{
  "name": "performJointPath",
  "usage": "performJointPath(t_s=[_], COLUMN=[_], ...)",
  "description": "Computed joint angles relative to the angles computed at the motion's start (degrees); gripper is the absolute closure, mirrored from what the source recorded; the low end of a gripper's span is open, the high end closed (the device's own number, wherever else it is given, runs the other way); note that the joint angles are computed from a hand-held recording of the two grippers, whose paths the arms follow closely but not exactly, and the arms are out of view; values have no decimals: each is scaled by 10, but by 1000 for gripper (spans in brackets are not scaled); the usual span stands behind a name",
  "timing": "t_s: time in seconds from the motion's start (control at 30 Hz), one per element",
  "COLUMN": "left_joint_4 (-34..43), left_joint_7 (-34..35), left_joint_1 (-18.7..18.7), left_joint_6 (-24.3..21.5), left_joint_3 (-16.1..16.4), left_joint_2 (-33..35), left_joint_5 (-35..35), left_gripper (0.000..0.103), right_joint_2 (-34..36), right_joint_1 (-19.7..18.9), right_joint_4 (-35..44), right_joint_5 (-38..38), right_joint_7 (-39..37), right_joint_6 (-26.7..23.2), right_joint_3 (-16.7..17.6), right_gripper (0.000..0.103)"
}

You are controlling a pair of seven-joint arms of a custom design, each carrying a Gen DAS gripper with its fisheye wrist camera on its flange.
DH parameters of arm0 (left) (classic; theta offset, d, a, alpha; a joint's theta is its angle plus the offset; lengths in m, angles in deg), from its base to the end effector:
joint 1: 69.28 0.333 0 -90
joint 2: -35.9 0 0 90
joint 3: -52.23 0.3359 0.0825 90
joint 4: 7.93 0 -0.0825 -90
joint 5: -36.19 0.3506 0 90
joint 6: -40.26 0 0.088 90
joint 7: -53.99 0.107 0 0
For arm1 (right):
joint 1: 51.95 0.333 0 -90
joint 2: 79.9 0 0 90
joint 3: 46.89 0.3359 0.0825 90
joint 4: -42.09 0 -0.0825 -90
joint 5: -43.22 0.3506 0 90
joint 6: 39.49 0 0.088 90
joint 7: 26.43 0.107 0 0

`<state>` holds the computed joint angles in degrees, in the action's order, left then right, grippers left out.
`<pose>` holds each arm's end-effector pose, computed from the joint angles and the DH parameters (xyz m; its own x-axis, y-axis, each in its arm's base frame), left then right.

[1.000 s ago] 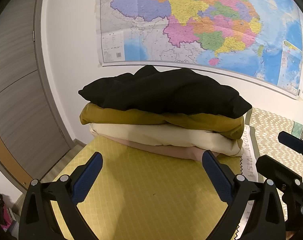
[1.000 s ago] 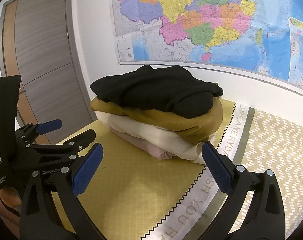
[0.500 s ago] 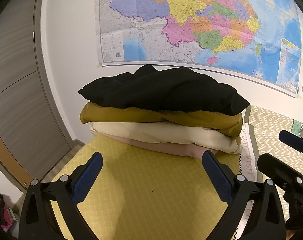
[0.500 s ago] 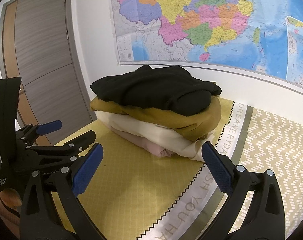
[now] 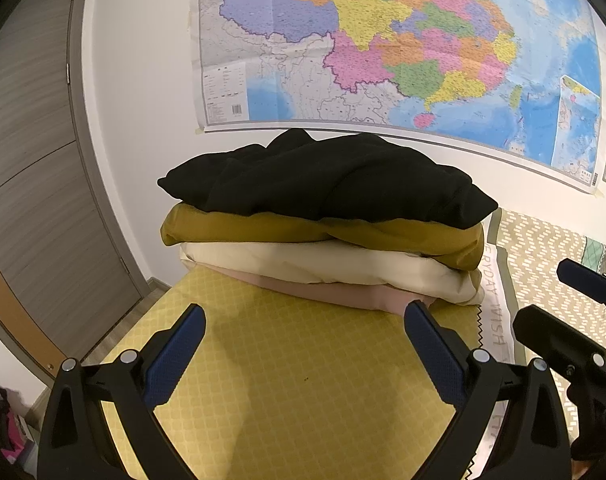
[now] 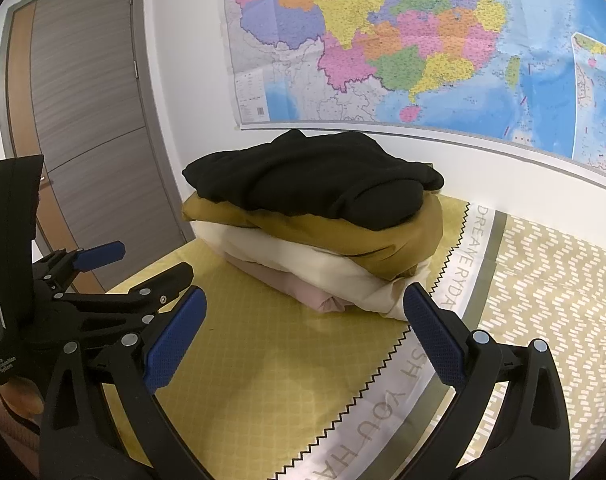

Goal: Fold large clothes

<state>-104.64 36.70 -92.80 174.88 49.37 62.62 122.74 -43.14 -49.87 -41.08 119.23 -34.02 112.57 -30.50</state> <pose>0.6152 -0.2836 0.3950 0.3890 -0.9179 -0.0781 -0.4321 -0.1069 -0.8954 0.7159 0.1569 0.3963 0.7669 -0.6384 -0.0651 -0.3273 -0.3019 -0.8954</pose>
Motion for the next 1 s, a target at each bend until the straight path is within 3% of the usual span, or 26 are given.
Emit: performJointPath(t_s=[1.0], left_joint_4=[-1], left_joint_7=[-8], left_joint_1=[-1], left_joint_6=[-2], left_joint_3=[-1], left_joint_2=[1], left_joint_5=[4], left_gripper=[7], right_joint_2=[-8], right_joint_1=[4], right_joint_4=[-12], right_joint_5=[18], right_joint_7=[-12], right_joint_6=[6], right_joint_3=[-3], right_gripper=[6])
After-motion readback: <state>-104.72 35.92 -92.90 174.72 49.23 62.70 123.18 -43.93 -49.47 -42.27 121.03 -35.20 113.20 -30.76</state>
